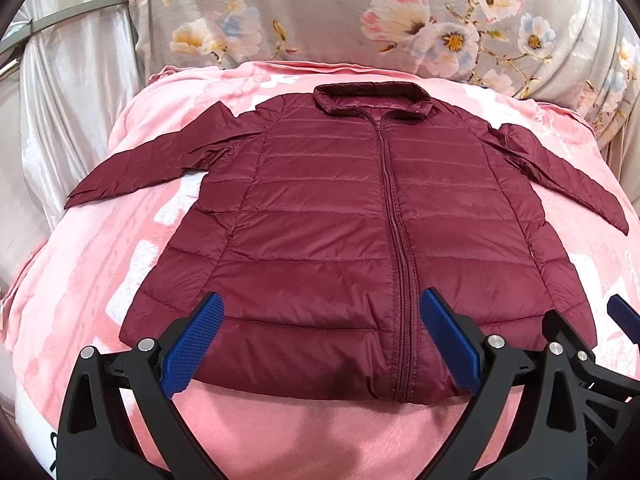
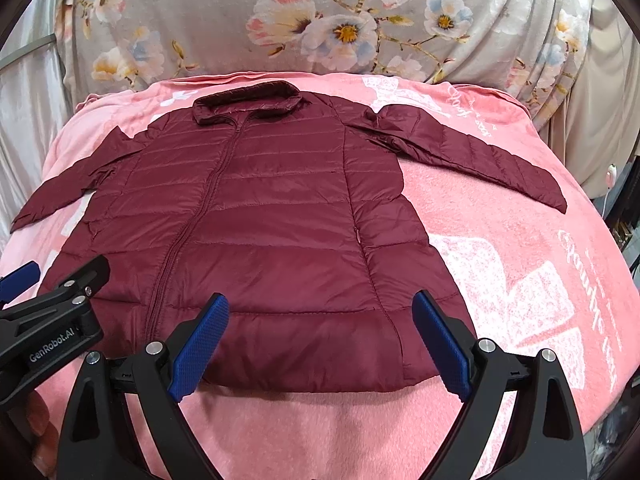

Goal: Fold large clothes

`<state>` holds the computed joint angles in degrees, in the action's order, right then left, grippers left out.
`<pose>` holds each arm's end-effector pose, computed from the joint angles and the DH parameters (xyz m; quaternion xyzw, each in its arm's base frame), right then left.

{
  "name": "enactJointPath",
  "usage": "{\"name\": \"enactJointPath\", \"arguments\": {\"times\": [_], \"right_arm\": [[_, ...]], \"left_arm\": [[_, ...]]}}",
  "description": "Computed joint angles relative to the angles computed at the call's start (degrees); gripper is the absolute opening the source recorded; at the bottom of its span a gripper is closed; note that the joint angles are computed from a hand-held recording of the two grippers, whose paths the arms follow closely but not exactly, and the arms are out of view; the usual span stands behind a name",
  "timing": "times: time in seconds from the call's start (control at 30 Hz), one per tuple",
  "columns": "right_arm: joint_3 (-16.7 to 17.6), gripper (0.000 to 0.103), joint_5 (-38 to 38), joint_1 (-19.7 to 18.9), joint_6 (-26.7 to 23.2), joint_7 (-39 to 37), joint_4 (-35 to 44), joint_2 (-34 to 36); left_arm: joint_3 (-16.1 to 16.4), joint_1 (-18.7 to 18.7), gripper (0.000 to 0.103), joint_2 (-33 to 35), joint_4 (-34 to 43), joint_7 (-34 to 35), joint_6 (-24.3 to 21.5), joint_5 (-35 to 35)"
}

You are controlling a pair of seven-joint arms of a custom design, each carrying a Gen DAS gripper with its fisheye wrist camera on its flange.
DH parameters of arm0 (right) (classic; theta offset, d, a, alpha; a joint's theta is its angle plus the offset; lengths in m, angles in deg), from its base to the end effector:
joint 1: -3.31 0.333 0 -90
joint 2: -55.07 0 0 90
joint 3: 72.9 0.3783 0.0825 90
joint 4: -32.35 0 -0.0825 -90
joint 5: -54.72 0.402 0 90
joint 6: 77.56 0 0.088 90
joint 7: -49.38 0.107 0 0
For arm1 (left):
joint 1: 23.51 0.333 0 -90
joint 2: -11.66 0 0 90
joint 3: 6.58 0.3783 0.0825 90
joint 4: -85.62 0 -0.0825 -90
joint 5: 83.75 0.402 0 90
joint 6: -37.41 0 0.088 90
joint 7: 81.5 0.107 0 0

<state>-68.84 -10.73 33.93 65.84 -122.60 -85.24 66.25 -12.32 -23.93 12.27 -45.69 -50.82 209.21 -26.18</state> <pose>0.5148 0.3614 0.4167 -0.5706 0.7252 -0.3041 0.2367 0.5449 -0.1197 0.4528 -0.6477 0.6631 -0.2442 0.2850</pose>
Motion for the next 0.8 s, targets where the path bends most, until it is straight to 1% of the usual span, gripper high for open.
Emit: {"name": "enactJointPath", "arguments": {"times": [0.03, 0.2, 0.27, 0.37, 0.6, 0.8], "right_arm": [[0.01, 0.091, 0.03, 0.05, -0.11, 0.11, 0.0, -0.03], [0.1, 0.091, 0.23, 0.11, -0.23, 0.64, -0.42, -0.27], [0.15, 0.091, 0.36, 0.06, -0.07, 0.9, -0.78, -0.44], [0.25, 0.091, 0.19, 0.1, -0.19, 1.26, -0.94, -0.56], [0.5, 0.091, -0.65, 0.11, -0.13, 2.24, -1.6, -1.1], [0.75, 0.091, -0.62, -0.11, -0.08, 2.16, -1.75, -1.26]], "left_arm": [[0.41, 0.44, 0.096, -1.39, -1.38, 2.54, 0.8, -2.17], [-0.66, 1.45, 0.096, -2.35, -2.17, 2.22, 0.33, -1.94], [-0.63, 1.8, 0.096, -2.42, -2.35, 4.85, 0.63, -4.38], [-0.95, 2.26, 0.096, -2.57, -2.61, 5.66, 0.87, -5.19], [-1.78, 2.89, 0.096, -3.4, -3.32, 4.87, 0.68, -4.68], [-1.6, 3.0, 0.096, -2.93, -3.0, 5.41, 0.84, -4.82]]}}
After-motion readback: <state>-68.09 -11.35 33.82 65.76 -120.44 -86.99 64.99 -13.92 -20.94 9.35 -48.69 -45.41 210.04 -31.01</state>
